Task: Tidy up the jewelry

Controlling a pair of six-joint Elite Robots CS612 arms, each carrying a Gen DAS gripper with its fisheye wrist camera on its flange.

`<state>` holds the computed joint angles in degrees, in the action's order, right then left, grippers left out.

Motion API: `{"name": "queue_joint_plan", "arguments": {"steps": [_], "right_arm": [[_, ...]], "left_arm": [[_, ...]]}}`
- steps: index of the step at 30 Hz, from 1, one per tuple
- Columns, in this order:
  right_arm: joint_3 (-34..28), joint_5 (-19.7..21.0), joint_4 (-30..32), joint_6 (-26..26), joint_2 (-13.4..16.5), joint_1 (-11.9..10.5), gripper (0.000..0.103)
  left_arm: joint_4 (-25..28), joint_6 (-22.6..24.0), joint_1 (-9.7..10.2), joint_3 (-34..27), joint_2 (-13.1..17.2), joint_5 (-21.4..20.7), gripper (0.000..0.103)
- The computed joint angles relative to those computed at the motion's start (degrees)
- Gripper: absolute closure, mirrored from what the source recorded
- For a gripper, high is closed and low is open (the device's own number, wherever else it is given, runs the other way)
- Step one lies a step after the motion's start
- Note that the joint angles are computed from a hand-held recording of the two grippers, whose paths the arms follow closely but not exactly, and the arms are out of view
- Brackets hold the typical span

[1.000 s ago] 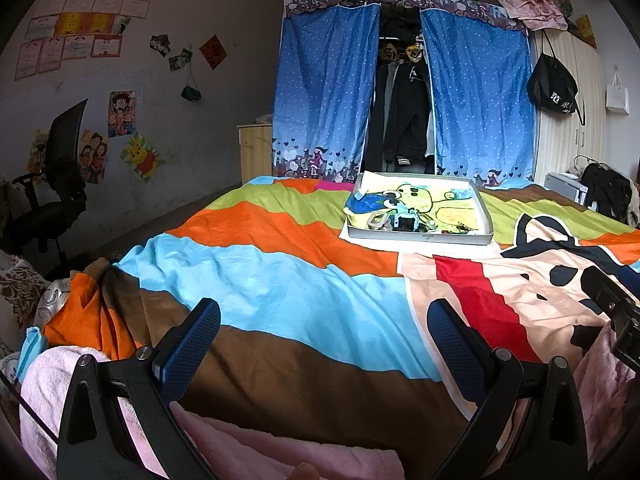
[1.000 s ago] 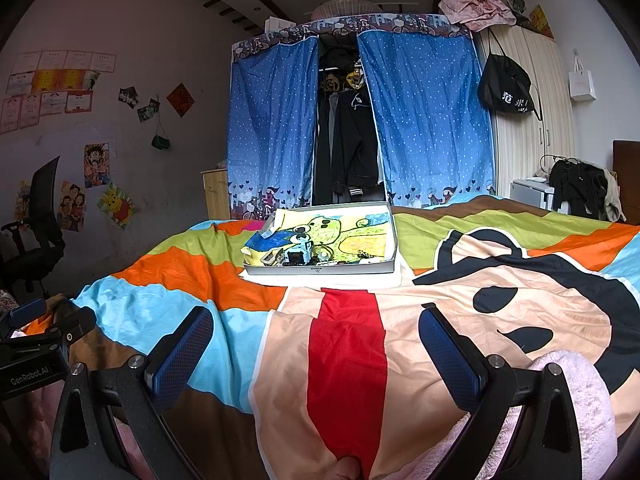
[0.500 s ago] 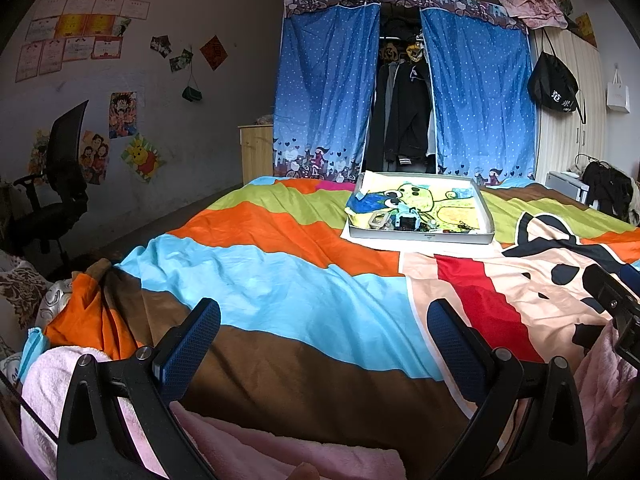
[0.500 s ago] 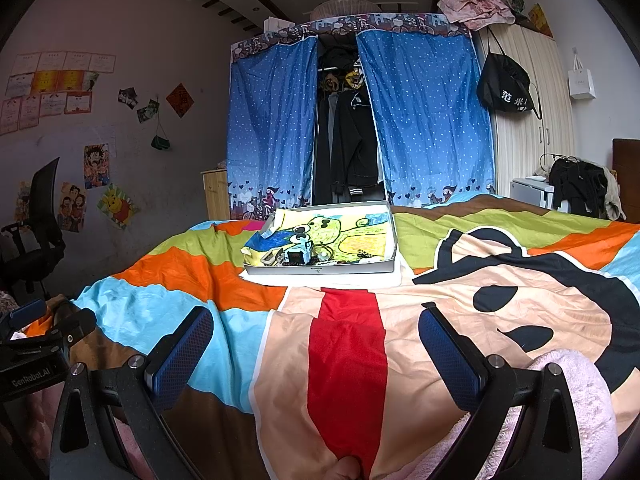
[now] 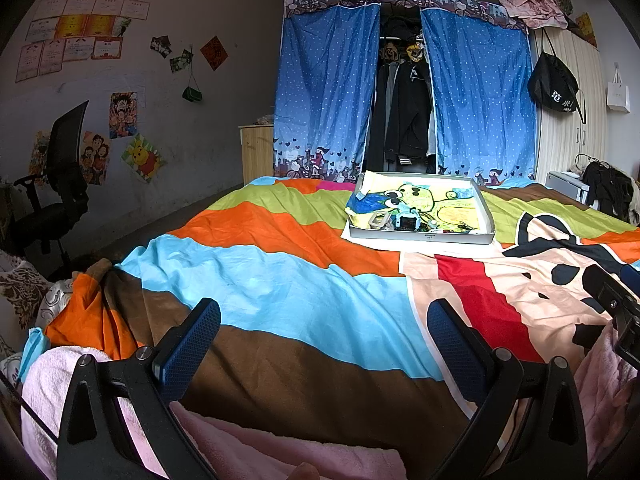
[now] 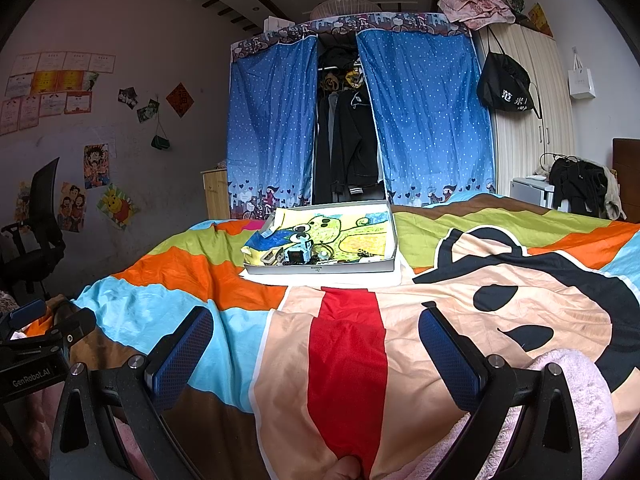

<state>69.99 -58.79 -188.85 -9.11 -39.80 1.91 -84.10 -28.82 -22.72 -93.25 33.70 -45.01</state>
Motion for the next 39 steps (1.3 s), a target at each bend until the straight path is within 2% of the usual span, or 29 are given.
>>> {"name": "queue_joint_plan", "arguments": {"steps": [18, 32, 39], "right_arm": [[0.1, 0.0, 0.1, 0.0, -0.1, 0.0, 0.000], [0.1, -0.1, 0.1, 0.0, -0.1, 0.0, 0.000], [0.1, -0.1, 0.1, 0.0, -0.2, 0.0, 0.000]], "left_arm": [[-0.1, 0.1, 0.00, 0.0, 0.0, 0.0, 0.002], [-0.3, 0.6, -0.28, -0.5, 0.4, 2.6, 0.002], [-0.6, 0.9, -0.21, -0.6, 0.5, 2.4, 0.002]]}}
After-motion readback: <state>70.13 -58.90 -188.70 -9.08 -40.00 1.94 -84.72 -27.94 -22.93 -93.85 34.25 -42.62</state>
